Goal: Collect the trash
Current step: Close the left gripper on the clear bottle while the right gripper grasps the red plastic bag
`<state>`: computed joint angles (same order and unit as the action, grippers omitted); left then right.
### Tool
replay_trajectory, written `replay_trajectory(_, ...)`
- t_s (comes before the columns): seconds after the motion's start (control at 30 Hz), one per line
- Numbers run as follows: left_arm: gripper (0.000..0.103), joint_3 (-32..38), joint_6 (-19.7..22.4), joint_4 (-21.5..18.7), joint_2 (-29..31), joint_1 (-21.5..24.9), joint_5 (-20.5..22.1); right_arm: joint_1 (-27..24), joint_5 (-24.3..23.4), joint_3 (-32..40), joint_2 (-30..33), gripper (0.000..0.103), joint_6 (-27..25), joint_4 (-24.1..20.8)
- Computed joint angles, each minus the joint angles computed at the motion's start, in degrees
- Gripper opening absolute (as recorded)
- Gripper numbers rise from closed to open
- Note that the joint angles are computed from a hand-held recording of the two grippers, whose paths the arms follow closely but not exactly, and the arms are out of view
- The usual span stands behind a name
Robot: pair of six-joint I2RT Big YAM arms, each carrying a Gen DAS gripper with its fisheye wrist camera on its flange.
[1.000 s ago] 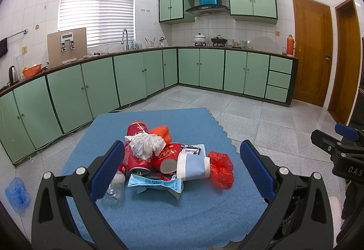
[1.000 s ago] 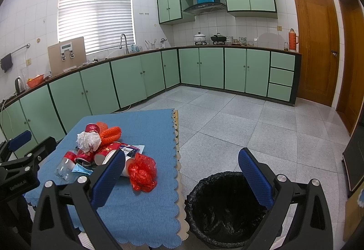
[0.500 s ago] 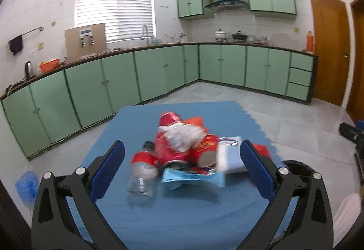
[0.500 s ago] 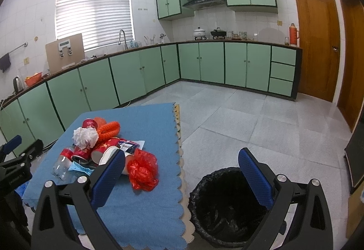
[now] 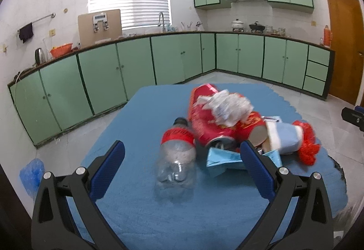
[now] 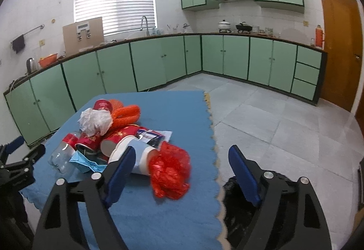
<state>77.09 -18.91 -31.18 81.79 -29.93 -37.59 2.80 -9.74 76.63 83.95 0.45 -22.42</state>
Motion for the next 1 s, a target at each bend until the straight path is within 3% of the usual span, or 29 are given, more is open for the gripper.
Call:
replay_trajectory(0.37, 0.097, 1.06, -1.14, 0.11, 4.6, 4.5, 5.25, 0.87, 0.67, 1.92, 3.65, 0.07, 1.83, -1.42)
replay_trajectory(0.63, 0.086, 4.68, -2.33, -5.44, 8.74, 8.38, 11.38, 1.74, 1.83, 4.17, 5.83, 0.07, 0.96, -2.93)
replay_trajectory(1.0, 0.086, 3.48, -5.11, -4.0, 8.54, 11.33, 18.2, 2.33, 2.39, 5.86, 7.73, 0.07, 0.19, -4.8)
